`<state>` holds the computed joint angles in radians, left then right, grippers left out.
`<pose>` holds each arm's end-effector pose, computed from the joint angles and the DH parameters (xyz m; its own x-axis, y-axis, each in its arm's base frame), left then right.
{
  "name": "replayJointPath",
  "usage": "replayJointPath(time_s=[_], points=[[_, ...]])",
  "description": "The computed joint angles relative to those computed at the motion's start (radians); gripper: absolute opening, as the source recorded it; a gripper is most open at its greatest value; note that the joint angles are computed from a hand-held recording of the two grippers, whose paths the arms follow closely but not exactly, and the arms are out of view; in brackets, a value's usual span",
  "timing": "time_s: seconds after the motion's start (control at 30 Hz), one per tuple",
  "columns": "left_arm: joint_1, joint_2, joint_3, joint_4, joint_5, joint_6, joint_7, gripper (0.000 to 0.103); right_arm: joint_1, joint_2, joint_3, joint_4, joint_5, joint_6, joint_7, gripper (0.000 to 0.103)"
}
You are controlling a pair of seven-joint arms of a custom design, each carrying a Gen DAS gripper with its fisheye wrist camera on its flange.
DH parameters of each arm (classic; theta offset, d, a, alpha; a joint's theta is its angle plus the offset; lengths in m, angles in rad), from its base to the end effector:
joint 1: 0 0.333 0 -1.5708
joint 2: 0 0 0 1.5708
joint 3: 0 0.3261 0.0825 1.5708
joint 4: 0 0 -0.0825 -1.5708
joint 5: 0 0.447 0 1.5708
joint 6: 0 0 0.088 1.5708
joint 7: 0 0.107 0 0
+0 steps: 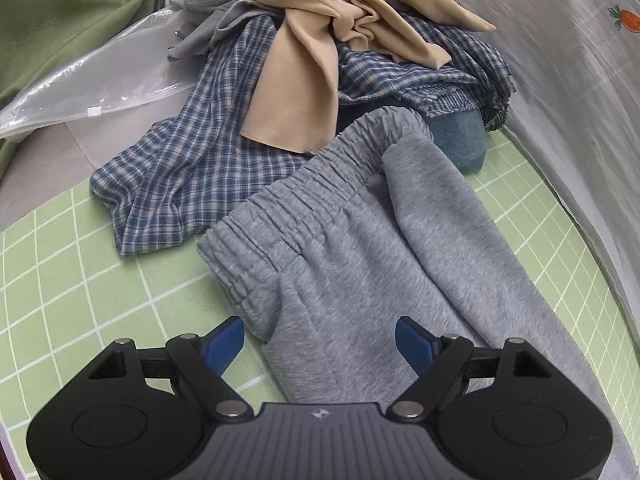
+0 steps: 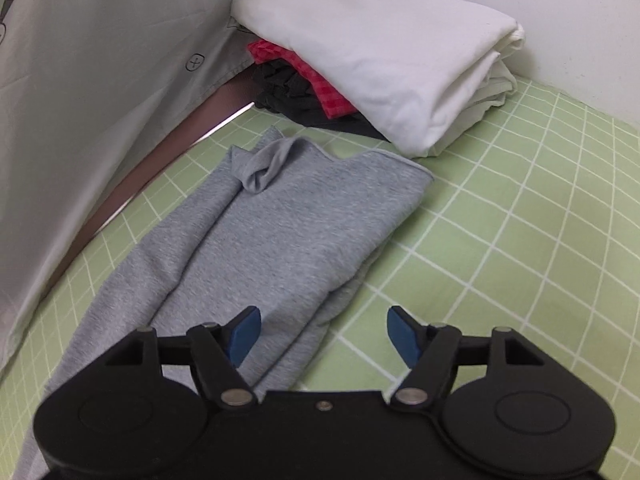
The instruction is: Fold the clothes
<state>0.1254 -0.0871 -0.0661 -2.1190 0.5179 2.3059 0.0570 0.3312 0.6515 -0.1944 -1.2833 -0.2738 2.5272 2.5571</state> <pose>0.6041 0.0454 0.4632 0.9307 -0.3271 0.1639 -0.2218 -0.8606 -0.4584 0.8268 0.1610 0.4270 -0.4866 -0.8449 -0.2223 -0.6272 0.5150 -0.5842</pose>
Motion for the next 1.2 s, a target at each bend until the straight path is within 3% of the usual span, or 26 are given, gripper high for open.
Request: replayJointPath(time_s=[0.03,0.07,0.17,0.2,0.27,0.3,0.37,0.67,0.9,1.07,1.2], points=[[0.0,0.01,0.0,0.009,0.001,0.003,0.001,0.081,-0.004,0.013,0.007,0.021,0.004,-0.01,-0.016,0.071],[0.0,0.019,0.002,0.016,-0.001,0.008,0.002,0.074,-0.009,0.027,0.014,0.044,0.011,-0.024,-0.033,0.071],[0.002,0.032,0.011,0.02,-0.039,0.044,0.031,0.036,-0.021,0.061,0.033,0.098,0.036,-0.057,-0.085,0.058],[0.002,0.035,0.012,0.021,-0.044,0.046,0.037,0.015,-0.027,0.056,0.043,0.086,0.049,-0.048,-0.107,0.043],[0.004,0.033,0.014,0.012,-0.048,0.055,0.043,0.006,-0.031,0.041,0.051,0.056,0.064,-0.031,-0.147,0.025],[0.006,0.025,0.015,-0.001,-0.046,0.07,0.034,0.004,-0.026,0.026,0.046,0.03,0.058,-0.024,-0.161,0.01],[0.01,0.009,0.016,-0.028,-0.043,0.096,0.02,0.003,-0.024,-0.015,0.041,-0.041,0.064,0.019,-0.163,0.004],[0.024,-0.164,0.001,-0.198,-0.04,0.114,0.054,0.003,0.014,-0.269,-0.012,-0.383,-0.072,0.061,-0.087,0.003],[0.003,-0.358,-0.014,-0.375,-0.132,0.113,0.106,0.003,-0.027,-0.537,0.007,-0.71,-0.23,0.072,0.121,0.003],[-0.016,-0.471,-0.024,-0.46,-0.178,0.082,0.153,0.004,-0.093,-0.665,0.051,-0.865,-0.275,0.068,0.175,0.003],[-0.013,-0.499,-0.048,-0.459,-0.164,0.037,0.185,0.023,-0.135,-0.694,0.105,-0.894,-0.288,0.049,0.118,0.01]])
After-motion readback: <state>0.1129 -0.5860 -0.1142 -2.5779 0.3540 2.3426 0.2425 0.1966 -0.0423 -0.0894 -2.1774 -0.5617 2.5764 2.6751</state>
